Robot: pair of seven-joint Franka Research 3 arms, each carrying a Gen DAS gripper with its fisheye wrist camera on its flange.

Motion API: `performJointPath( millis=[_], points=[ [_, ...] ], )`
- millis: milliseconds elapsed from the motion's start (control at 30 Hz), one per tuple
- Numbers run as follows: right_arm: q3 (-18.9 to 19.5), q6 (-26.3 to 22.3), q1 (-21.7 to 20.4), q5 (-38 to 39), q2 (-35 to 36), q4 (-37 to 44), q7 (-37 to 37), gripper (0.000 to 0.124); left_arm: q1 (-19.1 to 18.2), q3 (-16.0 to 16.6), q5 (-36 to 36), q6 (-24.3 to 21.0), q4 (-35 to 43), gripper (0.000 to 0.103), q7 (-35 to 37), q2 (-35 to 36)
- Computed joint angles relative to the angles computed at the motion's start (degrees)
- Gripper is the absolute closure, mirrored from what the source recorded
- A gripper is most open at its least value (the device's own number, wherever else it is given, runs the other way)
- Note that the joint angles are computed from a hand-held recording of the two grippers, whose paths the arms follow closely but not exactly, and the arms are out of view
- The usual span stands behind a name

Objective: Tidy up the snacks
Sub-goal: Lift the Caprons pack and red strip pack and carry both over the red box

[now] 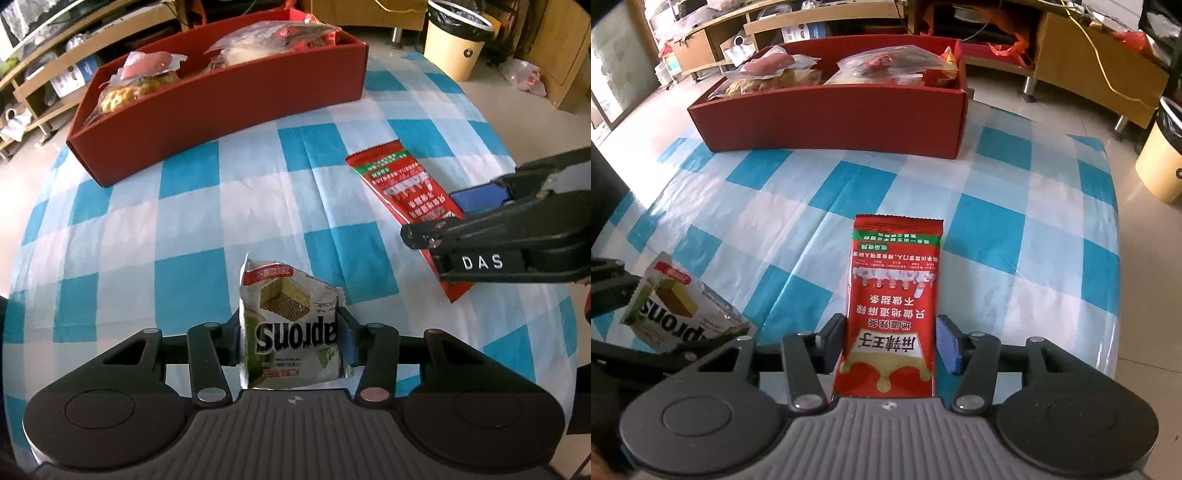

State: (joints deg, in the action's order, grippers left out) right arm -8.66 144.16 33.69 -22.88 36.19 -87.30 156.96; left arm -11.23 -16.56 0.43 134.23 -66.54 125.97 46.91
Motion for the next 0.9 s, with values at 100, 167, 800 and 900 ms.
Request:
performJointPath(
  millis=[100, 167, 800, 900],
  points=[
    [0.09, 2.12, -0.52, 0.92, -0.96, -1.72, 1.08, 0.074, 0.25, -0.4, -1.17, -2.38, 3.51, 0.054, -0.52, 1.55],
    [-0.36, 3.83, -0.48, 1.08, -1.77, -3.11, 2.44, 0.075, 0.17, -0.33, -1.8, -3.78, 5.86, 0.06, -1.13, 2.64],
    [-0.21, 7.85, -1.48, 1.53, -3.14, -5.49, 4.74, 0.076, -1.76, 1.32, -1.02, -7.77, 10.21, 0.075, -1.08, 5.12],
    [-0.27, 9.17, -1.47, 2.82, -3.17, -6.23, 4.47, 0.078, -1.93, 1.21, -1.34, -10.41, 13.92, 0.079, -2.6, 6.87]
  ],
)
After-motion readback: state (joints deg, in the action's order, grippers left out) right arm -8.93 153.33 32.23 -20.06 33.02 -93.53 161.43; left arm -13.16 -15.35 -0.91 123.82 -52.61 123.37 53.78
